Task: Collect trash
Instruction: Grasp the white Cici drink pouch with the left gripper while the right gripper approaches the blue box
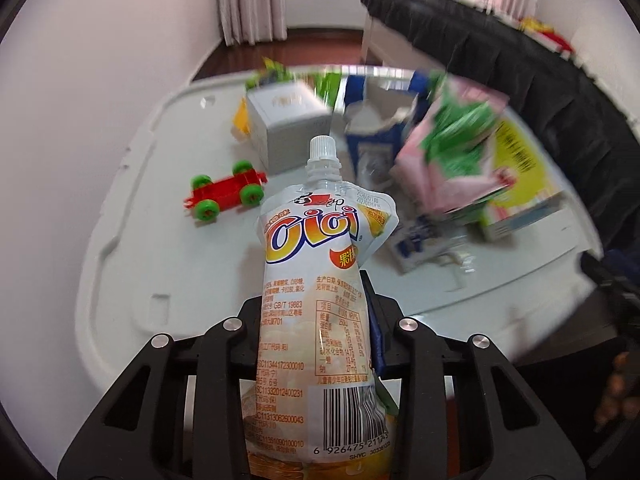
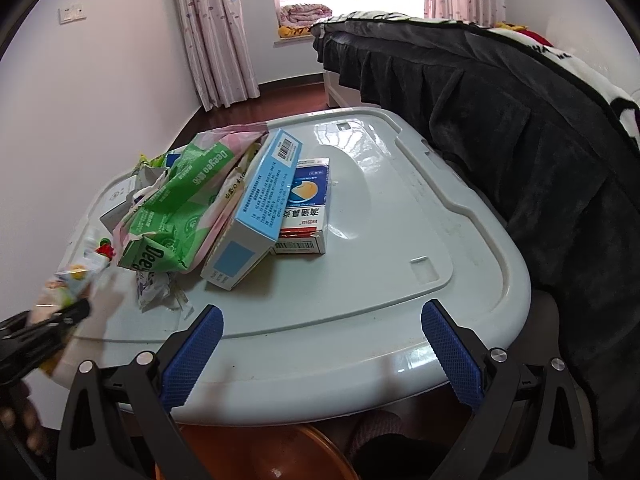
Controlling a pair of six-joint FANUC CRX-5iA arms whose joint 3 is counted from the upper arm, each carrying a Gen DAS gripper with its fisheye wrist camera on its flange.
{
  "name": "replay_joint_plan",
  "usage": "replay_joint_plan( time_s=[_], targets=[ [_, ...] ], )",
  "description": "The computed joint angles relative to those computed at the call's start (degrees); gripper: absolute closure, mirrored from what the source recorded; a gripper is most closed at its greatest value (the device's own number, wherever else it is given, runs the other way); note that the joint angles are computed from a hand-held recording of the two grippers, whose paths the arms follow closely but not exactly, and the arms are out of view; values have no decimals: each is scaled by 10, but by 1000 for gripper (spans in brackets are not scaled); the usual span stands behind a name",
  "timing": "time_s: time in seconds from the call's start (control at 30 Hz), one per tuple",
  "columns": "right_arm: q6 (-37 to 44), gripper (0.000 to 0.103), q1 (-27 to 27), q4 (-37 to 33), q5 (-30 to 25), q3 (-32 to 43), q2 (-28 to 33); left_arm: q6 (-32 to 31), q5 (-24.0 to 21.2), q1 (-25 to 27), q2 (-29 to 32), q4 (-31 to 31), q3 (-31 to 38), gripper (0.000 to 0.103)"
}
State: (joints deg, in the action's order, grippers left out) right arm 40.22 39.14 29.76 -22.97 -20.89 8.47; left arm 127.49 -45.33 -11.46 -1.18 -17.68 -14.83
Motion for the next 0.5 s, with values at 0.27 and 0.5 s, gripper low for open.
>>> replay_joint_plan(
  time_s=[0.27,0.5],
  targets=[
    [-20,5,5,67,34,-39,-33,251,-94,-125,-71,-180,4,68],
    [169,5,23,-93,-22,58,-23,307,-117,-191,-35,-250,16,68]
  ],
)
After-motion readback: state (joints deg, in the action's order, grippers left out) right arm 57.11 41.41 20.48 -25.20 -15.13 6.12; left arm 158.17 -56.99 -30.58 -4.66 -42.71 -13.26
